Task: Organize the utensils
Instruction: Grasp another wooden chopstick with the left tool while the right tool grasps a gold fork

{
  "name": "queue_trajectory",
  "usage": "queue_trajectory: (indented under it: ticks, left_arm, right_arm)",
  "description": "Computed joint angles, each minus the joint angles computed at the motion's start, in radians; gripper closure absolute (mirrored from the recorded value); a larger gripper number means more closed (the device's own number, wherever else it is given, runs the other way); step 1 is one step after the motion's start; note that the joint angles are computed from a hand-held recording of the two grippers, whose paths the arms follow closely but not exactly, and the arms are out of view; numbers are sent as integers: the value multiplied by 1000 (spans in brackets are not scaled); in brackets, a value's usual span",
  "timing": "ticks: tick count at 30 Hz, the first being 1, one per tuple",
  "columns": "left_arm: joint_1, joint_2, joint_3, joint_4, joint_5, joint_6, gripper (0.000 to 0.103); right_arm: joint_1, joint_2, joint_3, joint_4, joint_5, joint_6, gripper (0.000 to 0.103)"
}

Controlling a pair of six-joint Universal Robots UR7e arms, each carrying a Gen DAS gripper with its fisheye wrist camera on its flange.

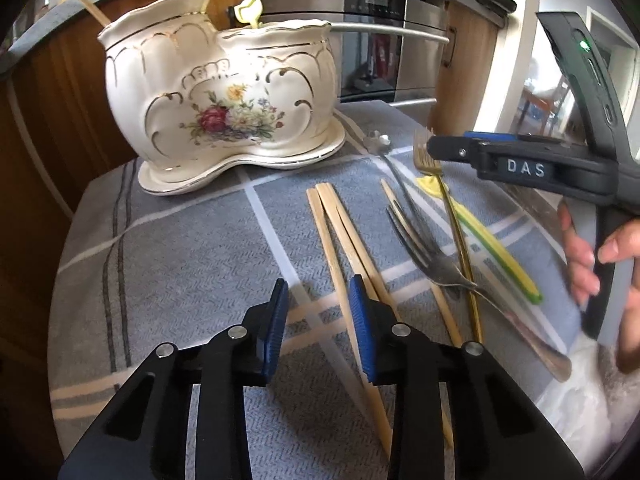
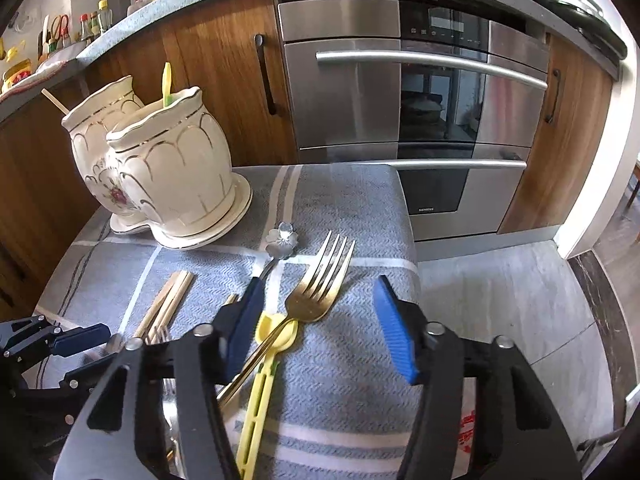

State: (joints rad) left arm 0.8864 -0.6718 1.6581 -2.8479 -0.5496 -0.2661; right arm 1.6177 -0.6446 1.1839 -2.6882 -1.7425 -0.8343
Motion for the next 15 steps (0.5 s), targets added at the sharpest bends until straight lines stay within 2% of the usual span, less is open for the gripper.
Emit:
queue_trajectory:
  ticks: [8,11,15]
  left_arm:
    - [16,11,-55,91,5,-15,74]
    - [23,17,-69,88,3,-3,74]
    - [31,23,-85,75,-6,6,74]
  right_arm:
    - [2,65,-146,157,-15,19,59]
    - [3,84,-175,197,-29,9,62]
    - [0,97,-211,259,-9,26,65]
